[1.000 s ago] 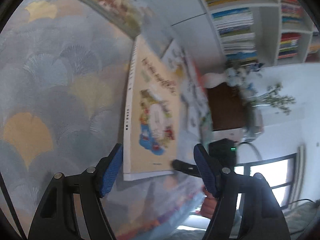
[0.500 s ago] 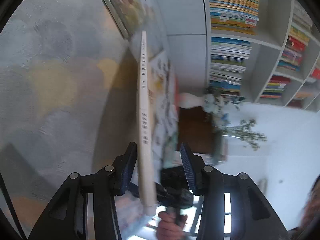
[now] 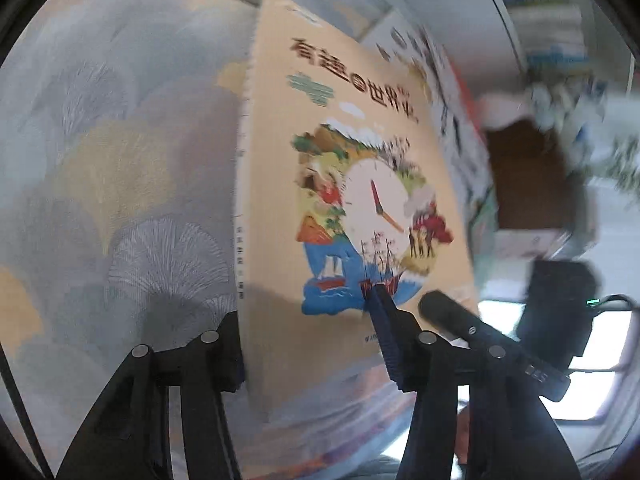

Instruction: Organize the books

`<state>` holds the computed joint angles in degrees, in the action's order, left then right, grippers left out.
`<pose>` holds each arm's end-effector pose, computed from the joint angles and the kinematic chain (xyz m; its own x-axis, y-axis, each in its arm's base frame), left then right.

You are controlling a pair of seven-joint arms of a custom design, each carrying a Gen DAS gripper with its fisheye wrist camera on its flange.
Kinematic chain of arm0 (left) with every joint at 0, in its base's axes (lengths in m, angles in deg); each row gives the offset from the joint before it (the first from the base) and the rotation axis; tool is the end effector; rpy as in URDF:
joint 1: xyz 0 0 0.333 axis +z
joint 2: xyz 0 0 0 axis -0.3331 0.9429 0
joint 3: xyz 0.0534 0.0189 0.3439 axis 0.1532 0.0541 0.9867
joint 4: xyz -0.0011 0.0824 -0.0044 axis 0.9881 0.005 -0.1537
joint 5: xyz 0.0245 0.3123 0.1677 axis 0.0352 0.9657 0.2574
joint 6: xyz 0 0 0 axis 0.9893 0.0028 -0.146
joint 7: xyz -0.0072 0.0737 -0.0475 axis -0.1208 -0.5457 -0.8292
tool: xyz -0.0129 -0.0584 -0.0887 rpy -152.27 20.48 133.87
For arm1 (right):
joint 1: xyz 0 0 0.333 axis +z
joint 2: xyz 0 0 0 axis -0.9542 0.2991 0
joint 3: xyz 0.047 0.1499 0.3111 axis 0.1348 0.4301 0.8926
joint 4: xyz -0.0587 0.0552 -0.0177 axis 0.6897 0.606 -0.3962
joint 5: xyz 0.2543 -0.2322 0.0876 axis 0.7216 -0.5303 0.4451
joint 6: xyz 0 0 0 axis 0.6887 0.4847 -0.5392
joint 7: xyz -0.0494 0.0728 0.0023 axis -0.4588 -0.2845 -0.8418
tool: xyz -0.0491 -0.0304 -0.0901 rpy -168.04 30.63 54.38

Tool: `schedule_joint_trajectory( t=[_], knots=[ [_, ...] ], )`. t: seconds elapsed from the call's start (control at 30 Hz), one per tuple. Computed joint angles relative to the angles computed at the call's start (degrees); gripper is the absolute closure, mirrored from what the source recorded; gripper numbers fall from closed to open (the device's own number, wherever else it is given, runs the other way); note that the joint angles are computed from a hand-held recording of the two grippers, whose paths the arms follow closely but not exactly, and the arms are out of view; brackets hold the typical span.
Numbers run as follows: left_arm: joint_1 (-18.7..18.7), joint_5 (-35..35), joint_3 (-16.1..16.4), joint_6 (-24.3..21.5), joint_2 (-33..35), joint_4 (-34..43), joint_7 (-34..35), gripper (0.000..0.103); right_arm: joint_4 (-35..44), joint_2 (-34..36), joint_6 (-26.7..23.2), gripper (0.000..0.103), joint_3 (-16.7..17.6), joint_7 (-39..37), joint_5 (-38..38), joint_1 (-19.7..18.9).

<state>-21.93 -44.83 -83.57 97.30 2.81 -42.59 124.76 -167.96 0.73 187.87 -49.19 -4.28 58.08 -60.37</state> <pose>0.5713 -0.1476 0.4349 0.2576 -0.7538 0.6044 -0.9455 -0.3255 -0.0030 0.6242 0.2753 0.4217 0.2580 -0.6997 -0.6662 -0.9651 -0.1548 -0.2112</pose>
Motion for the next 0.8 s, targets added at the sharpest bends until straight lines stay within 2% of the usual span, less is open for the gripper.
schedule_joint_trajectory(
  t=[0.13,0.27,0.37,0.5,0.8],
  knots=[
    [-1.09,9.25,1.03,-1.76,0.08,2.21,-2.58,0.051,-0.73,-2.16,3.69,0.085,-1.69,1.22,-9.60,4.18],
    [-0.38,12.06,1.10,-2.96,-1.01,2.89,0.44,0.050,-3.25,-4.56,6.69,0.084,-1.26,-0.58,-13.20,5.05],
    [0.10,13.47,1.55,-3.52,-2.15,2.75,2.84,0.048,-4.43,-6.49,5.75,0.082,-1.14,-1.44,-14.74,5.10],
    [1.58,9.76,1.77,-3.32,-2.94,3.86,7.51,0.046,-0.93,-6.39,5.65,0.082,-1.47,-0.44,-18.57,6.88],
    [5.66,3.35,3.64,-7.85,-2.80,9.23,15.83,0.046,7.70,-4.21,7.11,0.080,-1.74,3.52,-25.50,10.78]
  ],
)
